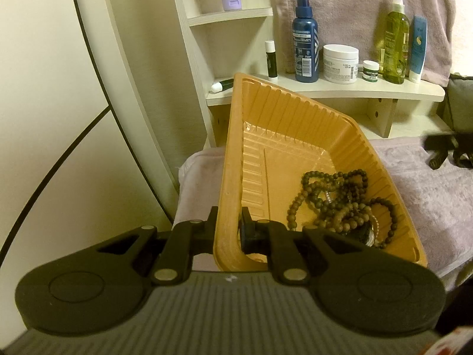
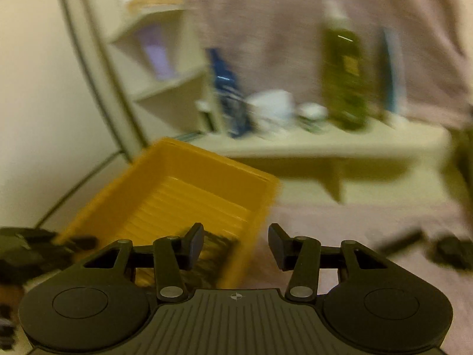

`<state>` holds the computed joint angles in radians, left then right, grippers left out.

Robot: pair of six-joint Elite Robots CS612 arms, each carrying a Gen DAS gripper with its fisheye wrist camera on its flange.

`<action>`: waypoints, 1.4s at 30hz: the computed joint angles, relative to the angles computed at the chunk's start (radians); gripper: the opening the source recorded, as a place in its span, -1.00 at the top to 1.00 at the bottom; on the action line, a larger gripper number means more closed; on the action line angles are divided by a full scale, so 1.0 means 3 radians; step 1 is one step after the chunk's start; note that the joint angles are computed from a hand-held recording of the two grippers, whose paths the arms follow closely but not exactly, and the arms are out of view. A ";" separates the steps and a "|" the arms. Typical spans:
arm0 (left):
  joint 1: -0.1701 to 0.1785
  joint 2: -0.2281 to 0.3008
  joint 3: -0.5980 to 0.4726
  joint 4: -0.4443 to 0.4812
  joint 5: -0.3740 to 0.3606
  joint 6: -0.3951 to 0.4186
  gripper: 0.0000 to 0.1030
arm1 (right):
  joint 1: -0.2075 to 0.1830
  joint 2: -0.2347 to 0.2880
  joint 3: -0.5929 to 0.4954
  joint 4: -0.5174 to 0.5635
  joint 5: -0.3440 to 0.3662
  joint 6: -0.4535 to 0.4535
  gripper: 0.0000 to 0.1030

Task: Organize jewelry
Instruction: 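Open the right tool and return it to the black watch and tube, then grasp the black tube with the right tool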

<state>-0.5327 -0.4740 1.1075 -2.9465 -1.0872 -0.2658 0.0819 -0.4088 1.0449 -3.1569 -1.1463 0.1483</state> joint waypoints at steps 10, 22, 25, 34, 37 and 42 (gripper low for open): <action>-0.0003 0.0002 -0.0011 0.0017 0.0005 -0.0002 0.78 | -0.0113 -0.0158 0.0469 -0.0127 -0.0695 0.0428 0.05; 0.0005 -0.0006 -0.0005 0.0024 -0.0020 0.0000 0.78 | -0.0085 0.0029 0.0053 0.0223 -0.0941 0.0603 0.04; 0.0007 -0.0011 0.0009 0.0014 -0.0023 0.0009 0.78 | -0.0080 0.0129 -0.0149 0.0379 -0.0951 0.0723 0.04; 0.0009 -0.0011 -0.0001 0.0046 -0.0024 -0.0003 0.78 | -0.0078 0.0365 -0.0656 0.0824 -0.1179 0.0999 0.05; 0.0009 -0.0009 -0.0005 0.0055 -0.0022 -0.0011 0.78 | -0.0065 0.0398 -0.0738 0.0913 -0.1261 0.0896 0.06; 0.0010 -0.0006 -0.0012 0.0062 -0.0022 -0.0013 0.78 | -0.0054 0.0367 -0.0701 0.0956 -0.1281 0.0625 0.45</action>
